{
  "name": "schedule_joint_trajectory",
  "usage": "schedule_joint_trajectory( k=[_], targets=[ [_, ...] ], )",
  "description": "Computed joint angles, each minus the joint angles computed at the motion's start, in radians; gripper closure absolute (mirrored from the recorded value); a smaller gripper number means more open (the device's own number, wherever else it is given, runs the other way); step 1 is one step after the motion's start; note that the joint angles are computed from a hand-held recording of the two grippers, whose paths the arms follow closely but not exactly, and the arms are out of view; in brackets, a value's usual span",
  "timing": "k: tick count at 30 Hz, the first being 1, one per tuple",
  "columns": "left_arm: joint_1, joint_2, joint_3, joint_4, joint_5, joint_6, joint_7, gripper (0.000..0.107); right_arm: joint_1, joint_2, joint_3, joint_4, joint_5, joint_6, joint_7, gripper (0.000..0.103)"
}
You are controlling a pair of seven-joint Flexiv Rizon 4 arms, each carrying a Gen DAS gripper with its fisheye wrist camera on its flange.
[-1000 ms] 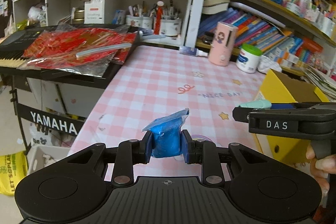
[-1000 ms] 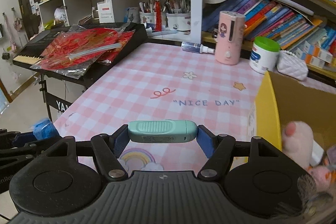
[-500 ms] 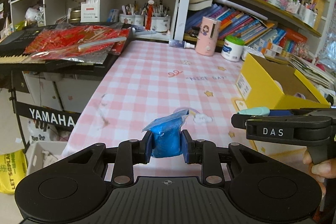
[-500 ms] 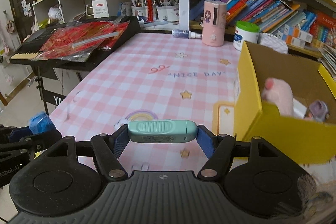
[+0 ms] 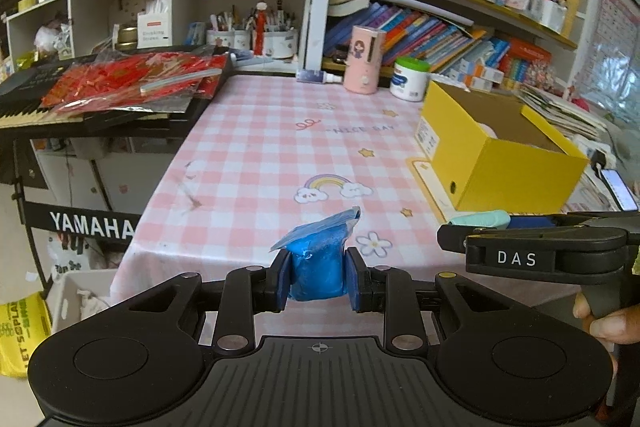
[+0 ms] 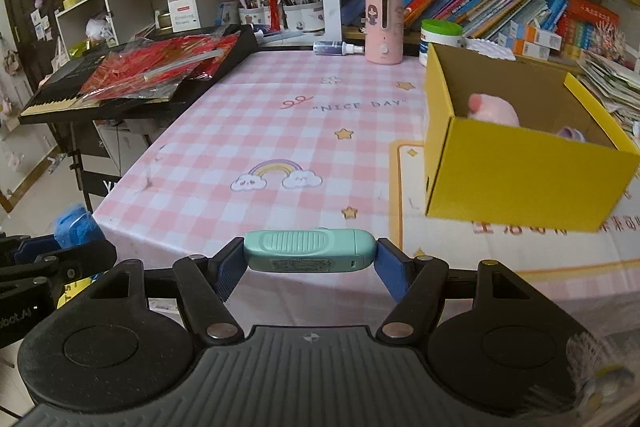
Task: Organize objects
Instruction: 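Carry the blue cloth and mint-green object in both tools toward the yellow box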
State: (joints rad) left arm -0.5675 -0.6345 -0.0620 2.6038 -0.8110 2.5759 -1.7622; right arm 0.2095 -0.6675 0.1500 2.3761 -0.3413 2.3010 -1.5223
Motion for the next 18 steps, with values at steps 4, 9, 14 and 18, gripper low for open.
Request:
schedule_joint_trajectory(
  k=[4,9,14,18],
  targets=[
    [-0.012,-0.003,-0.007,0.005,0.016,0.005,0.003,0.081,0.001,0.005,-0.005,0.036,0.032,0.03,-0.005,0.036],
    [-0.013,-0.009,-0.009,-0.005,0.056,0.001,0.018,0.081,-0.002,0.007,-0.013,0.068,0.067,0.056,-0.009,0.036],
    [-0.003,-0.017,-0.009,-0.024,0.11,-0.006,0.032,0.081,0.0,0.012,-0.026,0.09,0.113,0.069,-0.006,0.036],
    [0.011,-0.024,-0.008,-0.043,0.163,-0.016,0.042,0.081,0.0,0.012,-0.036,0.101,0.147,0.075,-0.001,0.036]
  ],
)
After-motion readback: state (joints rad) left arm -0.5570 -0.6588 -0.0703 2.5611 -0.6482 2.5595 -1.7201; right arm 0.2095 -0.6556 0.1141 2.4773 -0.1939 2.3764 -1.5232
